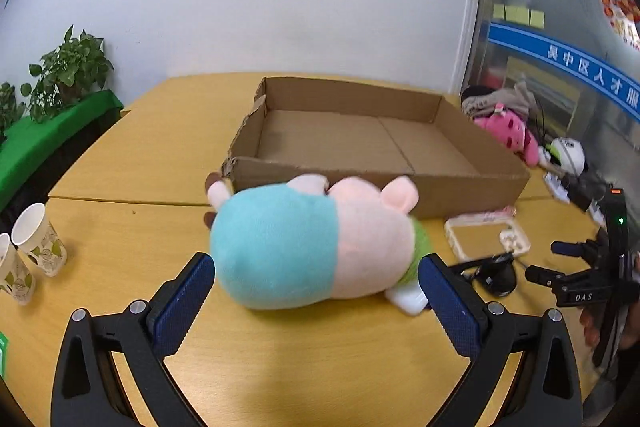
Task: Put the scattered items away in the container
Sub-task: 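Close both grippers on the teal-and-pink pig plush from either side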
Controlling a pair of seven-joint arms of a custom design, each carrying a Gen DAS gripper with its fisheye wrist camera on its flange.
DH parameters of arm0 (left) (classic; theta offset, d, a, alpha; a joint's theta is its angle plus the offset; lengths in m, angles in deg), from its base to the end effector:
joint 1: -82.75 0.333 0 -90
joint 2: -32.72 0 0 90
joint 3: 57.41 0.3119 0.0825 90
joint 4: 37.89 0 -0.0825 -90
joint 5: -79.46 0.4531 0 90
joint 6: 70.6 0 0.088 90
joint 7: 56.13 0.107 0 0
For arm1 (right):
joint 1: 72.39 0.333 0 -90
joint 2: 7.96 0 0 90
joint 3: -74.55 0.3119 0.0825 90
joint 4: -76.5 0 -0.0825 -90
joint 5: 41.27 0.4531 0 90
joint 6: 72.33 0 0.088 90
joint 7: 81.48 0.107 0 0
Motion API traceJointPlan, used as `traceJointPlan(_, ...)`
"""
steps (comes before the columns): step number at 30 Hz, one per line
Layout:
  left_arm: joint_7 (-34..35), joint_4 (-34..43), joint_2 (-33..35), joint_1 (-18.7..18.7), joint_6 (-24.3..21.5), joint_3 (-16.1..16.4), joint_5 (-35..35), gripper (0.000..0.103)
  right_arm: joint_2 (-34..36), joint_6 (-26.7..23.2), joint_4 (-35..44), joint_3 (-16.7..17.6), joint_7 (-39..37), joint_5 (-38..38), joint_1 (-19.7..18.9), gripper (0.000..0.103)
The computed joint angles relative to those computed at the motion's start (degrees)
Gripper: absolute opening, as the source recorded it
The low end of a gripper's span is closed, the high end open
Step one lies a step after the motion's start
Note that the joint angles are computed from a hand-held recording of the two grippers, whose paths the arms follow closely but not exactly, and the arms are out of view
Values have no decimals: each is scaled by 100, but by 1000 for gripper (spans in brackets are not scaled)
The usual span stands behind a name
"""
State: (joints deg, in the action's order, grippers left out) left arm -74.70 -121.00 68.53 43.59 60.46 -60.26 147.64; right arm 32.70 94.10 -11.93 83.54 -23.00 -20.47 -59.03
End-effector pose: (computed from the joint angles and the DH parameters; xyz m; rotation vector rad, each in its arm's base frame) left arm 0.6142 -0.5151 0.3171 -1.9513 1.2446 -0.7905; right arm 0.7579 0.2636 0.2625 -2.1642 1.2224 -0.3915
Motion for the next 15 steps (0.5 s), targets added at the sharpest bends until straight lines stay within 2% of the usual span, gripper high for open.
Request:
traceJointPlan(3,240,371,197,88,47,-26,-219,103,-233,266,-149,183,-45,197,-89,103)
traceJointPlan(6,674,895,485,3,-313,12,-494,103,-372,473,-196,-40,212,127,129,102)
traceJointPlan(13,845,1146,553,-128,-298,205,-598,103,-354,275,44,-312,728,-100,310,103)
traceJointPlan(15,862,1136,535,-93,-238,209,-650,103,-357,268,67,-285,777,-140,286,103)
